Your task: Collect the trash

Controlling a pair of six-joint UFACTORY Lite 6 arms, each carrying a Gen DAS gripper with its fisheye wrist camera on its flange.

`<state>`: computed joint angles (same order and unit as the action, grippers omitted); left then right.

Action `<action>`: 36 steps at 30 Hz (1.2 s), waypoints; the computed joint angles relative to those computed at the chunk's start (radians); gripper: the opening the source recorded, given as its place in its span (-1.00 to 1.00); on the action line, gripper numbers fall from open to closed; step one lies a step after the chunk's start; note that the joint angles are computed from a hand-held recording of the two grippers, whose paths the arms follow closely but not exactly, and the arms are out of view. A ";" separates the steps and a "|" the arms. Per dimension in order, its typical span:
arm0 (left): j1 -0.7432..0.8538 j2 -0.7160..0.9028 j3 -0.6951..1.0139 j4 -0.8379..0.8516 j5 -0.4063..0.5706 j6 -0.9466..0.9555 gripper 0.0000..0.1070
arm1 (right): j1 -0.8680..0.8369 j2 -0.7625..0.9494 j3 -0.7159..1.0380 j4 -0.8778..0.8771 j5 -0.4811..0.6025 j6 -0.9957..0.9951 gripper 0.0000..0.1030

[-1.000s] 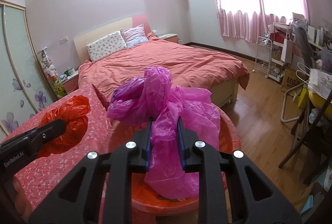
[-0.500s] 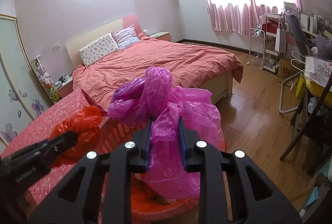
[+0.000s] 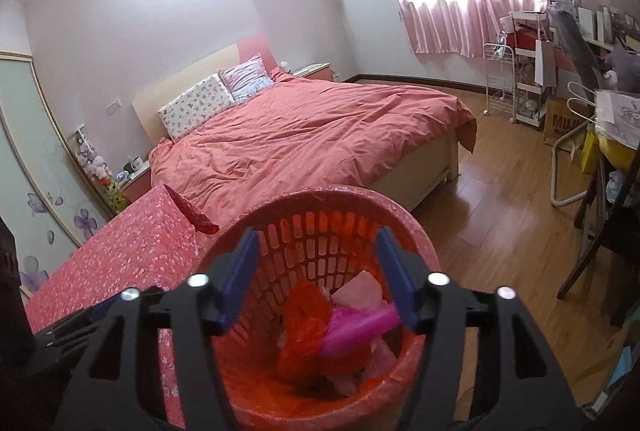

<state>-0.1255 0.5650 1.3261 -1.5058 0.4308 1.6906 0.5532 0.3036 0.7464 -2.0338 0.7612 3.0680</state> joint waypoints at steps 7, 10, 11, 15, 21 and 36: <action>0.134 -0.207 -0.231 -0.196 0.043 0.261 0.37 | 0.182 -0.086 -0.038 0.229 0.107 -0.153 0.76; 0.223 -0.342 -0.375 -0.300 0.089 0.399 0.66 | 0.326 -0.085 -0.004 0.404 0.213 -0.269 0.91; 0.262 -0.397 -0.435 -0.335 0.105 0.448 0.73 | 0.382 -0.071 0.021 0.467 0.260 -0.319 0.91; 0.380 -0.536 -0.577 -0.356 0.156 0.501 0.79 | 0.547 -0.012 0.119 0.643 0.394 -0.446 0.91; 0.546 -0.728 -0.774 -0.427 0.186 0.598 0.89 | 0.745 0.106 0.275 0.835 0.567 -0.515 0.91; 0.875 -1.003 -1.036 -0.235 0.295 0.555 0.89 | 0.977 0.332 0.620 1.039 0.735 -0.619 0.91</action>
